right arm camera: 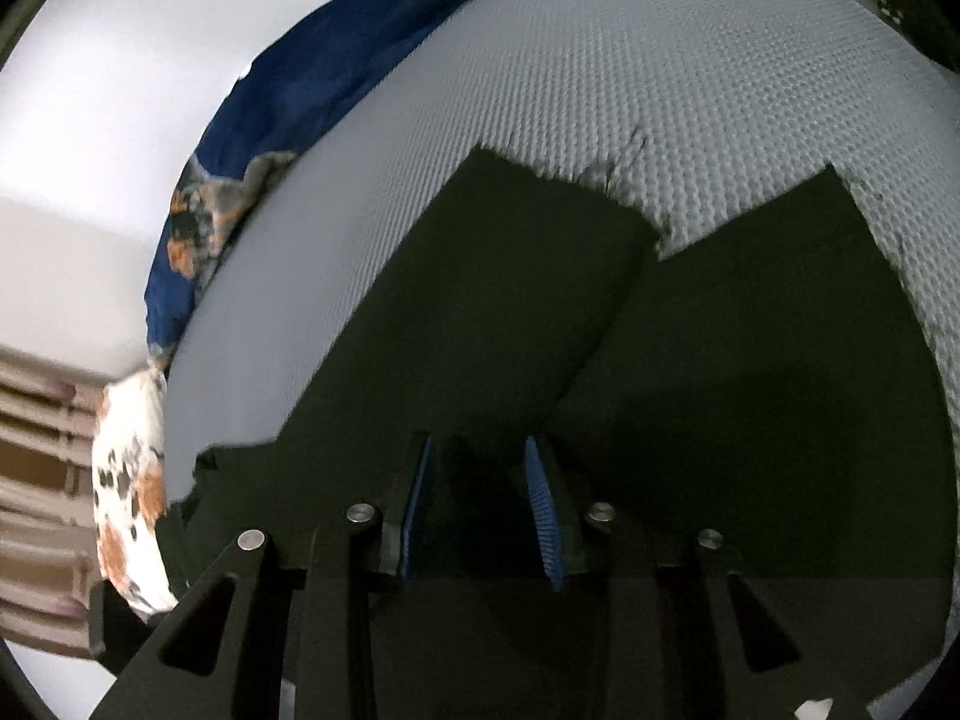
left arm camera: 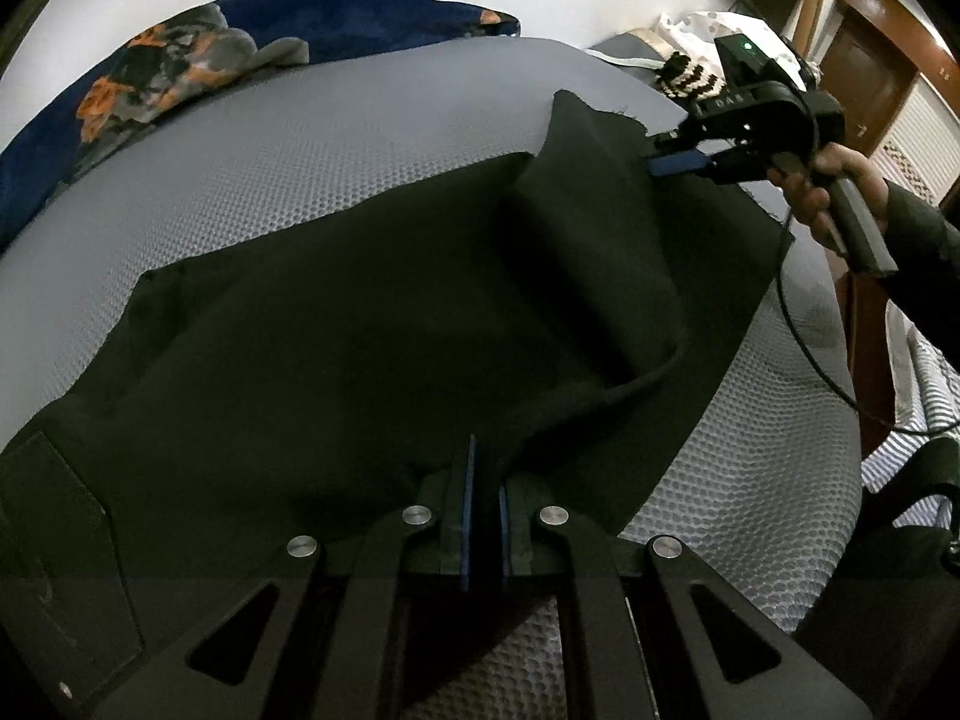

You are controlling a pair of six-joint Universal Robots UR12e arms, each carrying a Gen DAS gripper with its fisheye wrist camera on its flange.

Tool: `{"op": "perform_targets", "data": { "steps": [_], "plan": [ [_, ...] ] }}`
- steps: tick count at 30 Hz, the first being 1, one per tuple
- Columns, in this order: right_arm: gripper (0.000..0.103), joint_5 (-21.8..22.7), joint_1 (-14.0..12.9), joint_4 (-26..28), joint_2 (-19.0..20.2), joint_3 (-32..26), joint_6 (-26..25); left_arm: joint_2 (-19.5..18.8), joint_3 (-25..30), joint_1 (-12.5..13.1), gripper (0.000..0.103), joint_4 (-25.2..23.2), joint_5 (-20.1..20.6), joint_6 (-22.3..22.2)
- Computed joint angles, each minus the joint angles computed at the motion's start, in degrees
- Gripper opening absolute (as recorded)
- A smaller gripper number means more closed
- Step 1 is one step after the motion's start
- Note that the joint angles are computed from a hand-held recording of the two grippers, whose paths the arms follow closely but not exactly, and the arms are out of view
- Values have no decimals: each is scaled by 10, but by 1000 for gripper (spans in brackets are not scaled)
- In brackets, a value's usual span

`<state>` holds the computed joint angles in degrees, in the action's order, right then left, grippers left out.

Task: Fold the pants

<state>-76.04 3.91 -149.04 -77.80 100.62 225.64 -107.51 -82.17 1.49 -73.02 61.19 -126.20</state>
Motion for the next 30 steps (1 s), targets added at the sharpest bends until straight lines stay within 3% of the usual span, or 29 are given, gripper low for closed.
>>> {"op": "perform_targets", "data": {
  "steps": [4,7,17,22,28,30],
  "plan": [
    [28,-40,-5,7,4,-9,0,-1,1,-1,7,-4,3,-1],
    [17,-42,-14,11,8,-14,4,-2,2,-1,7,-6,4,-6],
    [4,-91,-12,16,8,-25,-6,-2,2,-3,7,-11,10,-5],
    [3,-181,13,60,-5,-43,-42,0,0,-6,7,-7,17,-1],
    [2,-356,62,213,-36,-61,-74,3,-1,-8,7,-14,19,29],
    [2,-375,68,257,-54,-46,-56,4,-2,-10,7,-20,23,45]
  ]
}}
